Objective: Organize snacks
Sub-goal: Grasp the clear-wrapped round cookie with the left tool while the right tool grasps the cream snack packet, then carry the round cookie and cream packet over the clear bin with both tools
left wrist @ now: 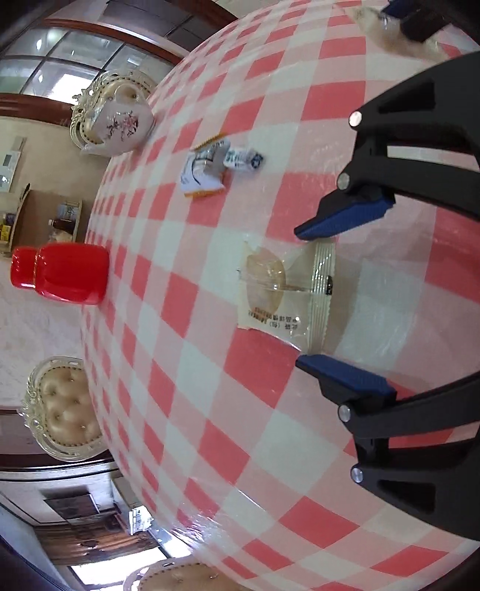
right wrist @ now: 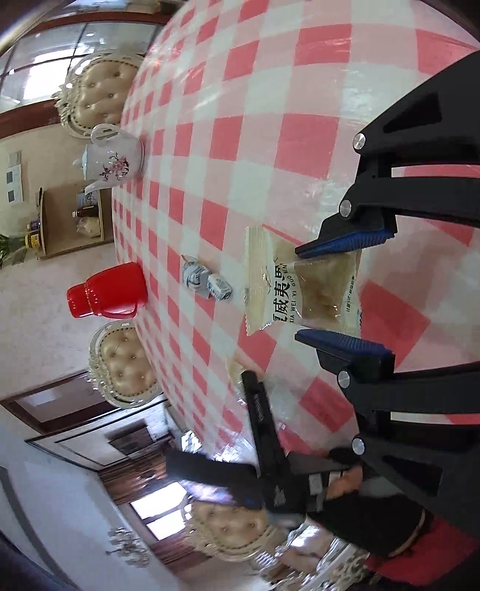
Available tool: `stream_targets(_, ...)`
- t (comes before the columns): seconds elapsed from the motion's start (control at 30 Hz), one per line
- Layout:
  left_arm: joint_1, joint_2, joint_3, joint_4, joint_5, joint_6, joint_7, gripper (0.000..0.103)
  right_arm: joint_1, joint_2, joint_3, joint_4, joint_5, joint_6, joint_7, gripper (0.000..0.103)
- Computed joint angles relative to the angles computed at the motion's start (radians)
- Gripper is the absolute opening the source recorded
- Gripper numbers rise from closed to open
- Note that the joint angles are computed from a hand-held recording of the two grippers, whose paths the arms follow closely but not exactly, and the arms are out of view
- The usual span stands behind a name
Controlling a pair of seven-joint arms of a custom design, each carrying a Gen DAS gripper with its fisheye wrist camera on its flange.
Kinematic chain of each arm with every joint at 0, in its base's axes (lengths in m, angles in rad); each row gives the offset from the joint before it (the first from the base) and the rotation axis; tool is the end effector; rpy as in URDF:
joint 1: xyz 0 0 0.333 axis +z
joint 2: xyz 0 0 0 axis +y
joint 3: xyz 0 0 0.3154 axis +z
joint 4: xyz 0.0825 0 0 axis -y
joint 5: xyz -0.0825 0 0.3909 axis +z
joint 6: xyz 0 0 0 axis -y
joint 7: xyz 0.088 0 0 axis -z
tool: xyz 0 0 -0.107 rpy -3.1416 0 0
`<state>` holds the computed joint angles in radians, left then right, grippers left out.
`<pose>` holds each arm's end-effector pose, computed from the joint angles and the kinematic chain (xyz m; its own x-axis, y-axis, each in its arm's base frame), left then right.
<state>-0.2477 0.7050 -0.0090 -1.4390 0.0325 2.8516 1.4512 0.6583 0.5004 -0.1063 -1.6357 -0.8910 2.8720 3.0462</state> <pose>0.7514 -0.1972 0.3530 -0.1800 -0.9821 0.0562 -0.7551 0.1013 -0.6477 0.5861 0.4270 0.3919 0.0115 -0.9643 -0.2645 -0.6707 0.1888 -0.7173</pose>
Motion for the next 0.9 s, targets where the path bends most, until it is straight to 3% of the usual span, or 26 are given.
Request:
stream_targets(0.17, -0.064, -0.022, 0.054, -0.034, 0.057, 0.004, -0.051, 0.064, -0.017, -0.006, 0.001, -0.025, 0.04, 0.021, -0.002, 0.04)
stream_targets(0.3, -0.11, -0.101, 0.076, -0.165, 0.106, 0.06, -0.094, 0.064, -0.016, -0.017, -0.009, -0.046, 0.036, 0.042, 0.02, 0.04)
stream_targets(0.43, -0.068, -0.188, 0.006, -0.287, 0.094, 0.045, -0.032, 0.064, -0.041, -0.058, 0.023, -0.109, 0.083, 0.074, -0.02, 0.04)
stream_targets(0.47, -0.058, -0.209, -0.008, -0.319, 0.09, 0.043, -0.013, 0.064, -0.001, -0.089, -0.015, -0.142, 0.028, 0.077, 0.022, 0.04)
stream_targets(0.53, -0.056, -0.258, -0.012, -0.398, 0.108, 0.061, 0.018, 0.064, 0.024, -0.138, -0.023, -0.194, -0.043, 0.06, 0.06, 0.04)
stream_targets(0.6, 0.002, -0.29, -0.079, -0.449, 0.058, 0.048, 0.109, 0.065, 0.033, -0.19, -0.016, -0.256, -0.115, 0.059, 0.113, 0.04)
stream_targets(0.63, 0.009, -0.296, -0.088, -0.459, 0.046, 0.054, 0.121, 0.066, 0.033, -0.206, -0.011, -0.275, -0.141, 0.05, 0.14, 0.04)
stream_targets(0.73, -0.077, -0.278, 0.013, -0.433, 0.11, 0.077, 0.002, 0.086, 0.025, -0.248, 0.004, -0.323, -0.211, 0.028, 0.236, 0.04)
stream_targets(0.83, -0.1, -0.215, 0.03, -0.338, 0.12, 0.019, -0.033, 0.087, -0.001, -0.272, 0.041, -0.343, -0.227, 0.007, 0.256, 0.04)
stream_targets(0.87, -0.106, -0.201, 0.036, -0.318, 0.137, 0.016, -0.049, 0.085, -0.01, -0.279, 0.053, -0.349, -0.234, 0.002, 0.262, 0.04)
stream_targets(0.9, -0.082, -0.2, 0.007, -0.309, 0.117, 0.004, -0.025, 0.078, -0.016, -0.29, 0.065, -0.357, -0.245, -0.008, 0.272, 0.04)
